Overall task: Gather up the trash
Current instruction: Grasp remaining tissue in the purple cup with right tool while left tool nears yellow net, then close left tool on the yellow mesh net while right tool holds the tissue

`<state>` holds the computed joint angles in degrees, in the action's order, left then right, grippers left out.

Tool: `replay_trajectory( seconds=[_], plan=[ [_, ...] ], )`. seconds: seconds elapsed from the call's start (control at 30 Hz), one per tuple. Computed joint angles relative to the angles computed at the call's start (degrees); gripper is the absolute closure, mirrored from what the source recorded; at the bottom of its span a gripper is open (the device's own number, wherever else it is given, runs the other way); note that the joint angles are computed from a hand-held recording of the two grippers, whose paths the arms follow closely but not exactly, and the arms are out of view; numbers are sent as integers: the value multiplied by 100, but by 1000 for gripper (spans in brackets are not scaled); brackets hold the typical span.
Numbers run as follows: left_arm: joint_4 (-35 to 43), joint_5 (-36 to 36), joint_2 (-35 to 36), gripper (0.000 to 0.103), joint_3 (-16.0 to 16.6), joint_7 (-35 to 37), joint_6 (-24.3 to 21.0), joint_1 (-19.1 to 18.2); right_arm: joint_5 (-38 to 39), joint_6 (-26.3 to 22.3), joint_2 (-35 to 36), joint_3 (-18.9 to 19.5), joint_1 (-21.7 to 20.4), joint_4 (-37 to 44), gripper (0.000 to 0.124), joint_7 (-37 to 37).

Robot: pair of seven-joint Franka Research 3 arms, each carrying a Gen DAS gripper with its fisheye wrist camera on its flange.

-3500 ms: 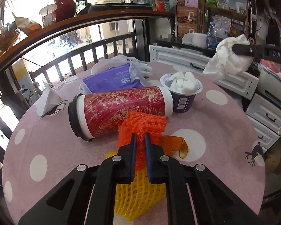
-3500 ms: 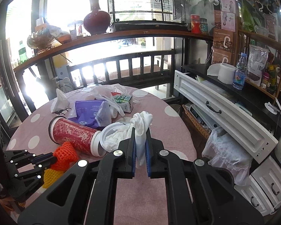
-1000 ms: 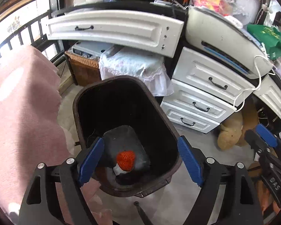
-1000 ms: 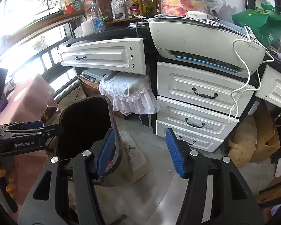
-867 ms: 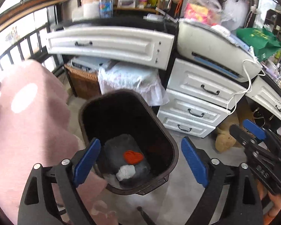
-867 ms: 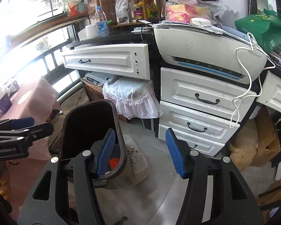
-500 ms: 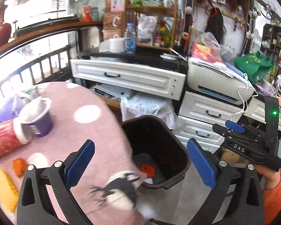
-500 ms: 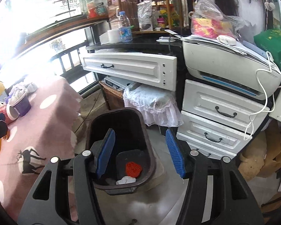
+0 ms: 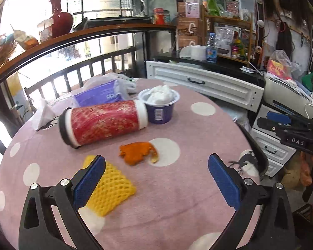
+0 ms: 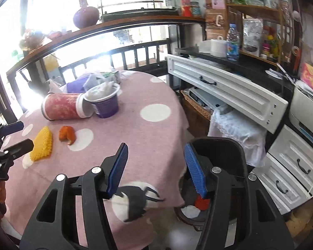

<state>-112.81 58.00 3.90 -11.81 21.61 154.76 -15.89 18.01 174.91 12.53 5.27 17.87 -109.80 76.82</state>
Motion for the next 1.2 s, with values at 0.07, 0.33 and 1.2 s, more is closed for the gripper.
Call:
replay_trajectory(
  seconds=[0.07, 0.33, 1.2],
  plan=[
    [-240, -136, -175, 6, 43, 107, -119, 77, -133, -89, 170, 35, 131, 286, 67, -11],
    [-815, -737, -482, 6, 72, 546, -25, 461, -408, -845, 977, 155, 465, 1746, 67, -147],
    [-842, -1681, -272, 6, 165, 1523, 530, 680, -1316, -3340, 4123, -337, 991, 6916, 109, 883]
  ],
)
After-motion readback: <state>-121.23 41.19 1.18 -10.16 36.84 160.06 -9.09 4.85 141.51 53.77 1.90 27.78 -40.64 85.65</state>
